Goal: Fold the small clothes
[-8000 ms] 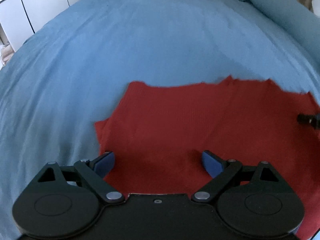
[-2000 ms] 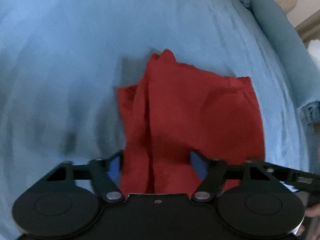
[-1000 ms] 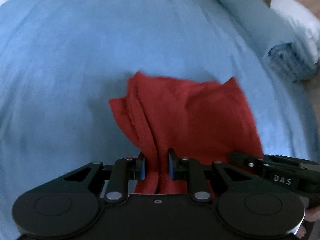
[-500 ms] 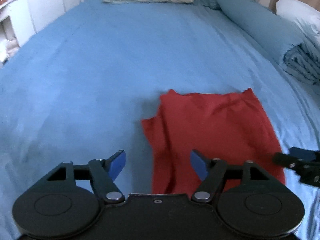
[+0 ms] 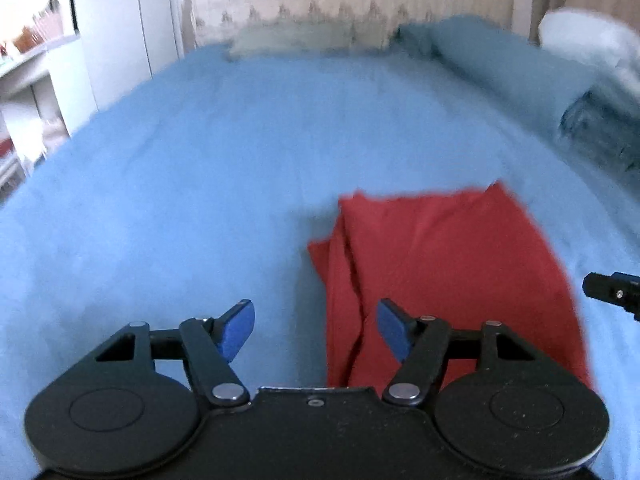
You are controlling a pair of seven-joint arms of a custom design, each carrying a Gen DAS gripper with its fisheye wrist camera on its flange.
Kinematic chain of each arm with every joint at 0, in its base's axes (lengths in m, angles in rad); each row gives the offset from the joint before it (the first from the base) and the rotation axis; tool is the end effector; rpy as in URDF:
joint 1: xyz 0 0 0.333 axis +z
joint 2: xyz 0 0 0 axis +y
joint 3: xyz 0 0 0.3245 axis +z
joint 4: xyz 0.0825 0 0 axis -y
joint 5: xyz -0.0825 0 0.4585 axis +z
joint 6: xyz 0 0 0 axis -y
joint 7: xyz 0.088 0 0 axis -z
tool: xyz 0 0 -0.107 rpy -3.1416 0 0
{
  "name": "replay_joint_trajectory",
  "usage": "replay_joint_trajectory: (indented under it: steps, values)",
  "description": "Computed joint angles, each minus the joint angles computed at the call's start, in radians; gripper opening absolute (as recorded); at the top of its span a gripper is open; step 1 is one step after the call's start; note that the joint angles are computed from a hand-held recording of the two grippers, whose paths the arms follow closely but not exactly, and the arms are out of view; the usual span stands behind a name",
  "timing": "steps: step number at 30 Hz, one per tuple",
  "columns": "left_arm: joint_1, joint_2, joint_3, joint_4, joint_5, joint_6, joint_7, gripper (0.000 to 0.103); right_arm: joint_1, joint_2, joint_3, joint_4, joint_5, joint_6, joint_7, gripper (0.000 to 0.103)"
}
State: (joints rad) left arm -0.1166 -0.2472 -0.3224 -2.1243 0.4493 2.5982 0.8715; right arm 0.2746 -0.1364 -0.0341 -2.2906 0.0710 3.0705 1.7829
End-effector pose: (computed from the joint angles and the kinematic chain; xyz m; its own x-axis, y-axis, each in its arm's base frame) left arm 0.5356 -0.2758 0.5753 -0.0535 -0.9984 -0.0207 -0.6892 0.0520 -0.7227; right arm 0.5882 0.1379 0.4864 0.0675 -0.9711 -0.2289 -0.6361 0.1349 -0.7597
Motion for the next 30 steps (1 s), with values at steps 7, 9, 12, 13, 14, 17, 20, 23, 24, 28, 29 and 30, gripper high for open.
replay_joint_trajectory:
  steps: [7,9,12,13,14,17,20,23,24,28,29,30]
  values:
    - [-0.011,-0.332,-0.014,-0.101,-0.11,-0.069,0.041,0.103,-0.158,-0.363,0.183,-0.123,-0.309,-0.156,0.286,0.103]
    - [-0.011,-0.402,-0.025,-0.114,-0.147,-0.111,0.073,0.103,-0.181,-0.474,0.227,-0.148,-0.375,-0.221,0.342,0.103]
    - [0.002,-0.468,-0.059,-0.097,-0.183,-0.244,0.097,0.103,-0.167,-0.587,0.261,-0.146,-0.428,-0.383,0.393,0.103]
    - [0.0,-0.495,-0.063,-0.102,-0.196,-0.273,0.1,0.103,-0.146,-0.619,0.26,-0.146,-0.43,-0.437,0.403,0.103]
    - [-0.01,-0.518,-0.06,-0.108,-0.216,-0.294,0.108,0.103,-0.117,-0.647,0.249,-0.147,-0.427,-0.475,0.404,0.103]
    - [-0.035,-0.576,-0.053,-0.135,-0.279,-0.345,0.121,0.103,-0.056,-0.712,0.245,-0.153,-0.42,-0.585,0.414,0.103]
    - [-0.039,-0.617,-0.071,-0.153,-0.295,-0.406,0.14,0.103,-0.025,-0.751,0.27,-0.148,-0.434,-0.715,0.424,0.103]
    - [-0.039,-0.639,-0.087,-0.174,-0.293,-0.434,0.156,0.103,0.014,-0.79,0.273,-0.171,-0.428,-0.782,0.45,0.103]
    - [-0.041,-0.644,-0.089,-0.18,-0.298,-0.44,0.157,0.103,0.021,-0.793,0.273,-0.182,-0.427,-0.789,0.463,0.103]
    - [-0.053,-0.659,-0.082,-0.2,-0.325,-0.446,0.16,0.103,0.048,-0.806,0.271,-0.201,-0.417,-0.849,0.506,0.103]
    - [-0.051,-0.66,-0.087,-0.198,-0.325,-0.448,0.161,0.103,0.055,-0.808,0.268,-0.205,-0.417,-0.856,0.509,0.103]
    - [-0.048,-0.66,-0.091,-0.197,-0.32,-0.448,0.163,0.103,0.057,-0.804,0.263,-0.208,-0.42,-0.854,0.512,0.103]
